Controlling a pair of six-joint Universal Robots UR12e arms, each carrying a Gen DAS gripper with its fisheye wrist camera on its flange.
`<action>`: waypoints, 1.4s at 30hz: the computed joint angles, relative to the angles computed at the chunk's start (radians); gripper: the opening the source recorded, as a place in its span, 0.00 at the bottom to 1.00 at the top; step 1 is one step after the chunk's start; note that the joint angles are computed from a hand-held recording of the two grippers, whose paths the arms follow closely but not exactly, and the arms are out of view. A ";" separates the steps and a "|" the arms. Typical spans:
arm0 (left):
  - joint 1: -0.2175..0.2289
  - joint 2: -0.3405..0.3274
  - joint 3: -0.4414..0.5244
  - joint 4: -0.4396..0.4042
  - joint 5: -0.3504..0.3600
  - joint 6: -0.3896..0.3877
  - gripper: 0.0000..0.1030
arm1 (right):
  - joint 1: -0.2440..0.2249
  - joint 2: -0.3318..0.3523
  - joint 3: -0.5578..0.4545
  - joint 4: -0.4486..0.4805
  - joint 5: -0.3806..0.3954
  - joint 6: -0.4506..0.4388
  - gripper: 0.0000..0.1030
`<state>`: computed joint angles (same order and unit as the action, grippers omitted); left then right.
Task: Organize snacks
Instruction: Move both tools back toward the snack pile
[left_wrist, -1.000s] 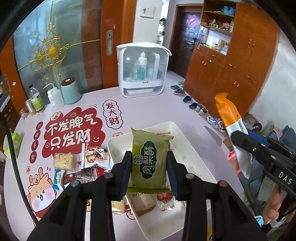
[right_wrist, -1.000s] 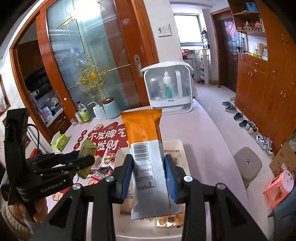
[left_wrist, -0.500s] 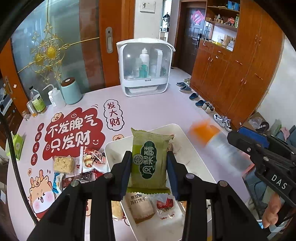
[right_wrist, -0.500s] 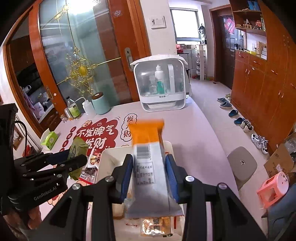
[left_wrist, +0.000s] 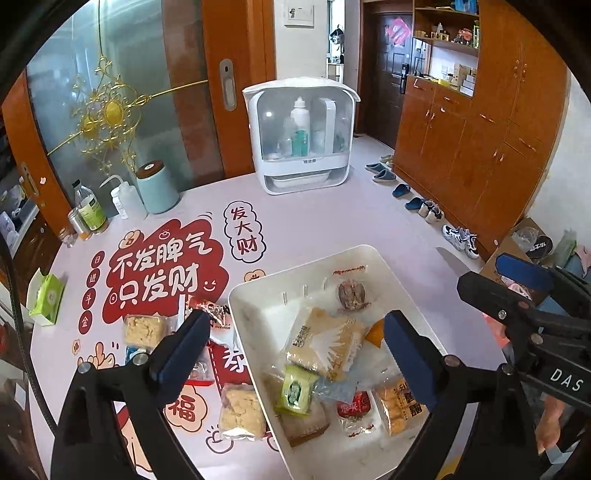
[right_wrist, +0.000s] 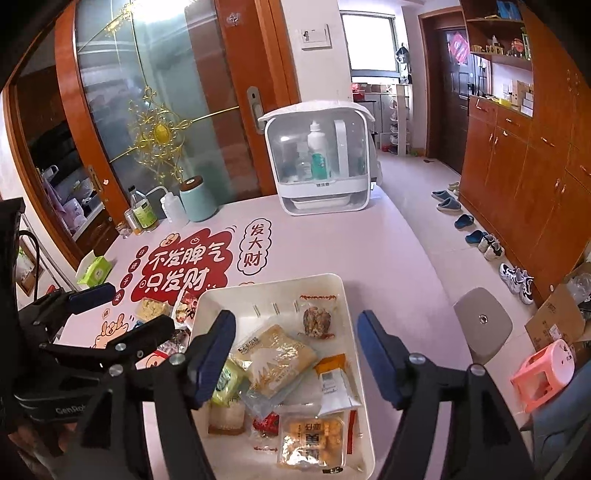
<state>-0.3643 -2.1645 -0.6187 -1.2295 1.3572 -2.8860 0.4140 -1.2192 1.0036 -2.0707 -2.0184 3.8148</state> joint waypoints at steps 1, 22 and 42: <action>0.001 0.004 -0.006 0.003 0.002 -0.001 0.92 | 0.000 0.000 0.000 -0.001 -0.001 0.000 0.67; 0.054 0.103 -0.154 0.088 0.059 0.028 0.92 | 0.044 0.023 -0.042 0.015 -0.032 0.018 0.67; 0.235 0.052 -0.018 0.109 0.063 0.110 0.92 | 0.135 0.285 -0.470 0.222 -0.208 0.036 0.67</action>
